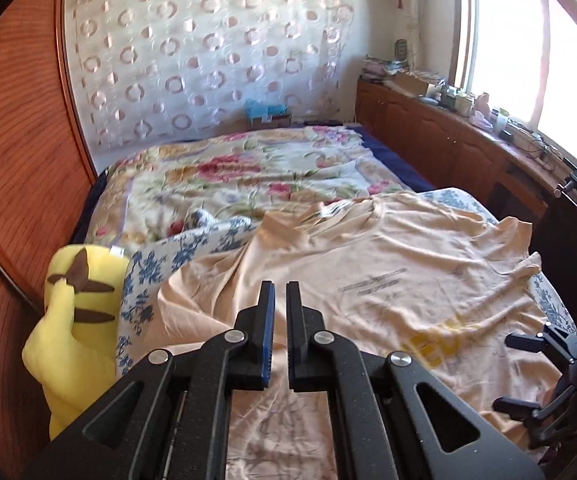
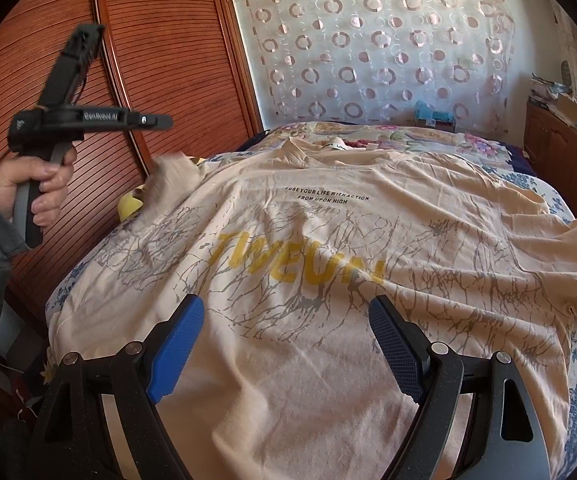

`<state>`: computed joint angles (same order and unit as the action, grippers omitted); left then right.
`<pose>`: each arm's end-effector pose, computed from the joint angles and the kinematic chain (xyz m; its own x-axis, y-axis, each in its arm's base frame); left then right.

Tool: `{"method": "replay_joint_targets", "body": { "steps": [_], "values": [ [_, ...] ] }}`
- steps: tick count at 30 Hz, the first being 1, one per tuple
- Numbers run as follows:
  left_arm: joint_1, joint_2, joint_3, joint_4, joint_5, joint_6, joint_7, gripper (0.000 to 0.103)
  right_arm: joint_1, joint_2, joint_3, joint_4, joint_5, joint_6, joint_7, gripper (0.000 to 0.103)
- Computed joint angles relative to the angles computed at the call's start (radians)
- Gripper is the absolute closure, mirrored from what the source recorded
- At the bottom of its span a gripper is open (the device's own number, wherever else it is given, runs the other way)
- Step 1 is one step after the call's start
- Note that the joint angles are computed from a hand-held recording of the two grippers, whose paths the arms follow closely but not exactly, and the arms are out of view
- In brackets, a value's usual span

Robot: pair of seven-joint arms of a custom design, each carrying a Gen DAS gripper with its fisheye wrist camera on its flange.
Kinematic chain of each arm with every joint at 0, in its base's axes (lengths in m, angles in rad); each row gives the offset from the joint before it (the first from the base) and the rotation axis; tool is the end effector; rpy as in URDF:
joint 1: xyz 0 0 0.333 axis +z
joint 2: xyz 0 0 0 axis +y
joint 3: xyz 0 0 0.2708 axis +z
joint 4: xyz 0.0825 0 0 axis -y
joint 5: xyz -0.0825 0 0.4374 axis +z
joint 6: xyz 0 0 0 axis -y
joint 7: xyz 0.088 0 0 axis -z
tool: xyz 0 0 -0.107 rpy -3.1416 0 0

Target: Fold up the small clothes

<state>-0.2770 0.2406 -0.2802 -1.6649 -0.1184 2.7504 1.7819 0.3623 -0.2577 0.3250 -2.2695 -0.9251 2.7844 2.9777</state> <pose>0.6240 -0.3628 0.5109 -0.6051 -0.7960 0.0183 -0.5261 0.3824 -0.7596 0.4176 0.3956 0.4616 0.1471 -0.9757 -0.1627 -0.5962 0.0438 -0.8017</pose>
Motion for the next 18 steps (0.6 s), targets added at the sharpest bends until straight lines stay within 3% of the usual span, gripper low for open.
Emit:
{"method": "replay_joint_targets", "body": {
  "steps": [1, 3, 5, 9, 11, 13, 18],
  "values": [
    [0.008, -0.012, -0.012, -0.013, -0.025, 0.006, 0.026, 0.098, 0.001, 0.001, -0.002, 0.001, 0.003, 0.000, -0.005, 0.017],
    [0.022, -0.037, -0.026, -0.041, -0.076, 0.011, 0.074, 0.084, 0.002, 0.000, -0.004, 0.001, 0.007, 0.002, -0.011, 0.017],
    [0.012, -0.057, -0.009, -0.067, -0.054, 0.019, 0.053, 0.075, 0.002, -0.003, -0.005, -0.001, 0.010, 0.004, -0.013, 0.017],
    [0.015, -0.083, 0.016, -0.117, -0.019, 0.024, 0.013, 0.038, 0.000, 0.001, -0.007, 0.005, 0.020, 0.005, -0.031, 0.017],
    [0.034, -0.093, 0.017, -0.146, -0.061, 0.023, 0.024, 0.029, 0.001, 0.005, -0.009, 0.012, 0.028, 0.001, -0.048, 0.017],
    [0.043, -0.102, 0.029, -0.179, -0.060, 0.029, 0.008, 0.023, 0.006, 0.012, -0.014, 0.024, 0.041, -0.003, -0.077, 0.017],
    [0.068, -0.112, 0.051, -0.253, -0.055, 0.016, -0.030, 0.023, 0.026, 0.065, -0.032, 0.095, 0.083, -0.018, -0.193, 0.017]
  ]
}}
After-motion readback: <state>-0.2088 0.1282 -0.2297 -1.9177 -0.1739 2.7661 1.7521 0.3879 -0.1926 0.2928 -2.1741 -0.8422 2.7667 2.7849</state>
